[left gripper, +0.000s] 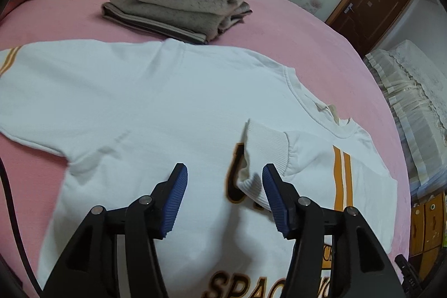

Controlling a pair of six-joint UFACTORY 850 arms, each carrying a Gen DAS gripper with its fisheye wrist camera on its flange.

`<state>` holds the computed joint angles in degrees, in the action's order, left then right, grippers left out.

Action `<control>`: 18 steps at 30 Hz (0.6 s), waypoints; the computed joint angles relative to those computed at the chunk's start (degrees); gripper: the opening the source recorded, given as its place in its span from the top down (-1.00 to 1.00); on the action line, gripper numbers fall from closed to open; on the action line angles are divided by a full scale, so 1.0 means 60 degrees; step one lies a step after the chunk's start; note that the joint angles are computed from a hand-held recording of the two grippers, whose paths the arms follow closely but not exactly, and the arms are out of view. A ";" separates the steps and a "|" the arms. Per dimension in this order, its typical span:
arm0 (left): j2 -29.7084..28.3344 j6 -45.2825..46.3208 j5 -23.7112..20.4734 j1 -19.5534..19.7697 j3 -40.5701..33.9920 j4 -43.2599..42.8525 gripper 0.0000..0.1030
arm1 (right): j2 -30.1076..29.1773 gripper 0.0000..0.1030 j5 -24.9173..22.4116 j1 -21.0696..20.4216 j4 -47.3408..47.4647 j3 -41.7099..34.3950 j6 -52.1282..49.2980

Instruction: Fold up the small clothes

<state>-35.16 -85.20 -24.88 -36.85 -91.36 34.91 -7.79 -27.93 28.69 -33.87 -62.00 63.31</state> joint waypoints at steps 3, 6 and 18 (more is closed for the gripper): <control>0.0001 0.0037 -0.0531 -0.0101 -0.0282 0.0508 -0.06 | 0.0063 0.18 0.0052 -0.0235 0.0211 -0.0213 -0.0384; -0.0093 0.0162 -0.0560 -0.0223 -0.0685 0.0848 -0.06 | -0.0309 0.14 0.0100 -0.0514 0.0353 -0.0795 -0.0687; -0.2705 0.3922 -0.0996 -0.0284 -0.4337 -0.2148 -0.07 | -0.3241 0.14 0.0561 -0.1743 0.4244 -0.3828 -0.4186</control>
